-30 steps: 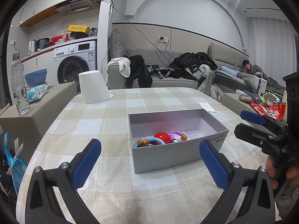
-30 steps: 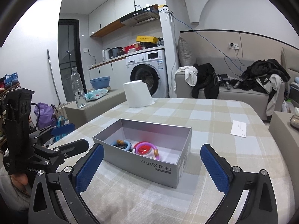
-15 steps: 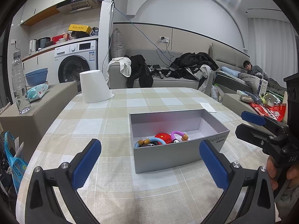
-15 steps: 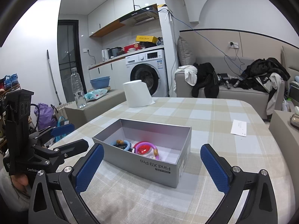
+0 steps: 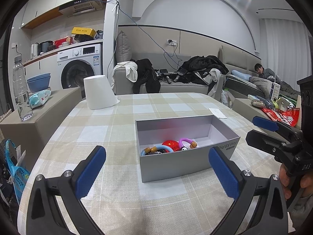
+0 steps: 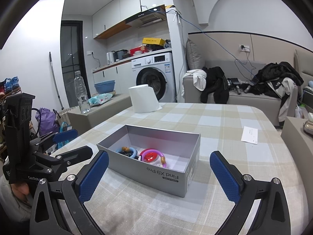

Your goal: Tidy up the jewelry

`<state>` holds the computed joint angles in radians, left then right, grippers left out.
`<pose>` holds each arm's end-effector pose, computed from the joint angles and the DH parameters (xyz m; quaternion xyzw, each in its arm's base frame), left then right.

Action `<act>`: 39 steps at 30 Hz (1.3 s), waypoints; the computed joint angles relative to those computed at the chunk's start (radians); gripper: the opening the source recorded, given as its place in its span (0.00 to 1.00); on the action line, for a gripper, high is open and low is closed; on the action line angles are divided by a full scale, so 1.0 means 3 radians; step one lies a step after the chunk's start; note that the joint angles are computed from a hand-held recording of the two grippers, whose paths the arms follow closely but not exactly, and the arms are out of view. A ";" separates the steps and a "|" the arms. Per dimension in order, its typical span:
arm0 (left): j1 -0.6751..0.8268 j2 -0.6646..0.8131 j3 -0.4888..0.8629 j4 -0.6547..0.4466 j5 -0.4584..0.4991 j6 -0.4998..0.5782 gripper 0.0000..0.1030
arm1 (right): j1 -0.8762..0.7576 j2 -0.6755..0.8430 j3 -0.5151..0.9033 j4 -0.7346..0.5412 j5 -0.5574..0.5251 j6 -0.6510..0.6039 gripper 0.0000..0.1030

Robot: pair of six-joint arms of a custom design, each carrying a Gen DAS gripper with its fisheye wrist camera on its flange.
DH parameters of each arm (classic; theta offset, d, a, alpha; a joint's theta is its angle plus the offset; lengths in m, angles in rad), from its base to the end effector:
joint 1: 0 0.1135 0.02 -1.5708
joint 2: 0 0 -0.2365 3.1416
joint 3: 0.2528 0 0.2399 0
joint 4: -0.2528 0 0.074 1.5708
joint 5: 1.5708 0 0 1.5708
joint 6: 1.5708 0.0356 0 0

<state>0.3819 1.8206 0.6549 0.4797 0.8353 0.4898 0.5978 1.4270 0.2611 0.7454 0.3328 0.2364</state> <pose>0.2891 0.0876 0.0908 0.2179 0.8155 -0.1671 0.5095 0.1975 0.1204 0.1138 -0.0601 0.8302 0.0902 0.5468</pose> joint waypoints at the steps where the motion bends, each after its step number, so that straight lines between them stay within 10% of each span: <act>1: 0.0002 -0.0006 -0.0006 0.0001 0.0003 0.0005 0.99 | -0.0003 0.0000 0.0001 0.0000 0.0000 -0.0004 1.00; 39: -0.0015 -0.0024 -0.0030 0.0026 -0.0017 -0.0009 0.99 | -0.0096 -0.0111 -0.0016 -0.0098 -0.0056 -0.0034 1.00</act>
<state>0.3773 1.8135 0.6458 0.4876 0.8302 0.4869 0.5689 1.3938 0.2563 0.7159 0.3158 0.2262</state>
